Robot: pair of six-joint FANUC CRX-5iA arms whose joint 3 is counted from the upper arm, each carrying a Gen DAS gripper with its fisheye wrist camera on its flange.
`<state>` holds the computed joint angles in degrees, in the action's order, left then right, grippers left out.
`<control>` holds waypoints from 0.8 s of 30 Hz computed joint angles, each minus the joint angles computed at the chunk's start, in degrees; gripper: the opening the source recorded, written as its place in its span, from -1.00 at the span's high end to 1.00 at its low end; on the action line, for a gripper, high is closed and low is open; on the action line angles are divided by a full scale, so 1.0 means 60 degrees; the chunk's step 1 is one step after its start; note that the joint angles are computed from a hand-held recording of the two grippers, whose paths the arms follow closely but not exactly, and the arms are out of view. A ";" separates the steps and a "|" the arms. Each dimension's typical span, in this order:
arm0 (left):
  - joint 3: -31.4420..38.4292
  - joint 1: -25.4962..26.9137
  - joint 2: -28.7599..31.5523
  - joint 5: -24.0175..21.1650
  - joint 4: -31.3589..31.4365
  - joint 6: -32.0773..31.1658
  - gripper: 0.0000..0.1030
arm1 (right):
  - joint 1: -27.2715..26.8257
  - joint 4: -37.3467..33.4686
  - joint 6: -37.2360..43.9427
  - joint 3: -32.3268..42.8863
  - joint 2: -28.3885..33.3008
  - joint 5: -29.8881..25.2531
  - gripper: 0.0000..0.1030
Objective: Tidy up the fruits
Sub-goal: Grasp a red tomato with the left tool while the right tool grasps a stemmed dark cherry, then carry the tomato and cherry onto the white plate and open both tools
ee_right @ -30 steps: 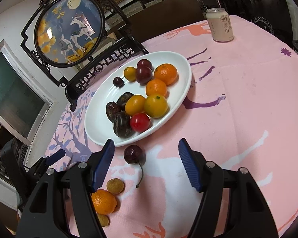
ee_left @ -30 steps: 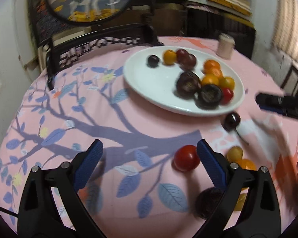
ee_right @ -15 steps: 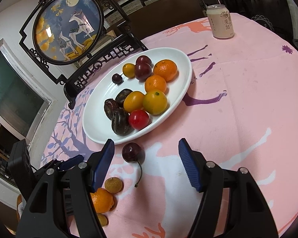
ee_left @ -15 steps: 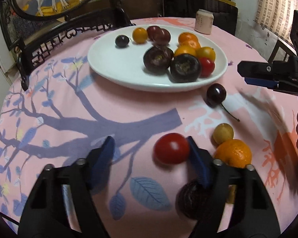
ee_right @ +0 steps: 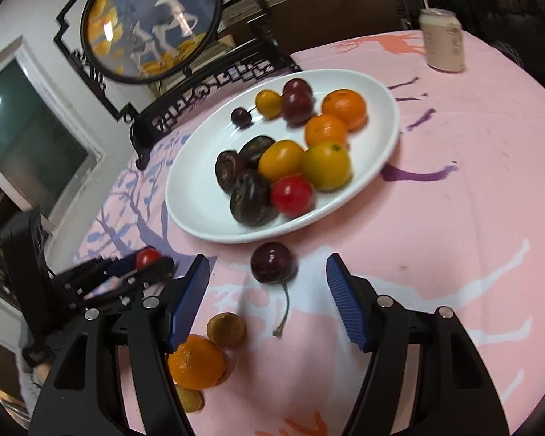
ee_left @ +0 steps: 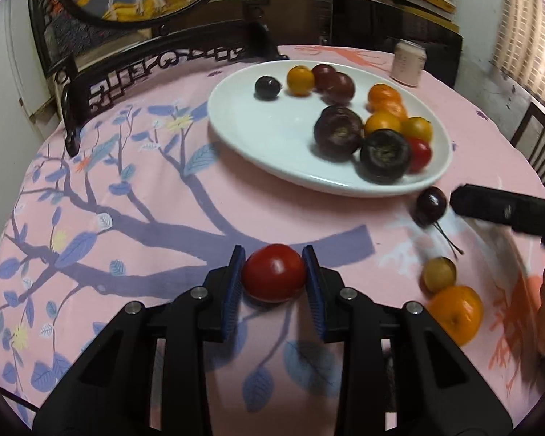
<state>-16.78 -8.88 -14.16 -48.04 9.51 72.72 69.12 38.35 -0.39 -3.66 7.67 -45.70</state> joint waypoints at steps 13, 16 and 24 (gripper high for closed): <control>0.0128 -0.0192 0.0089 0.0049 -0.0466 0.0204 0.36 | 0.0045 -0.0684 0.1967 0.1094 0.0816 -0.1189 0.43; 0.0041 -0.0135 0.0011 0.0088 -0.0366 0.0127 0.36 | 0.0155 -0.0324 0.1452 0.0526 0.0332 -0.0899 0.43; -0.0042 0.0014 -0.0446 0.0591 0.0238 0.0039 0.36 | 0.0264 0.2305 -0.1392 -0.1072 -0.0922 -0.0400 0.42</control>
<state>-17.03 -8.79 -16.84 -44.49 10.94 72.96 70.71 52.19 -8.75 -10.09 2.13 -48.10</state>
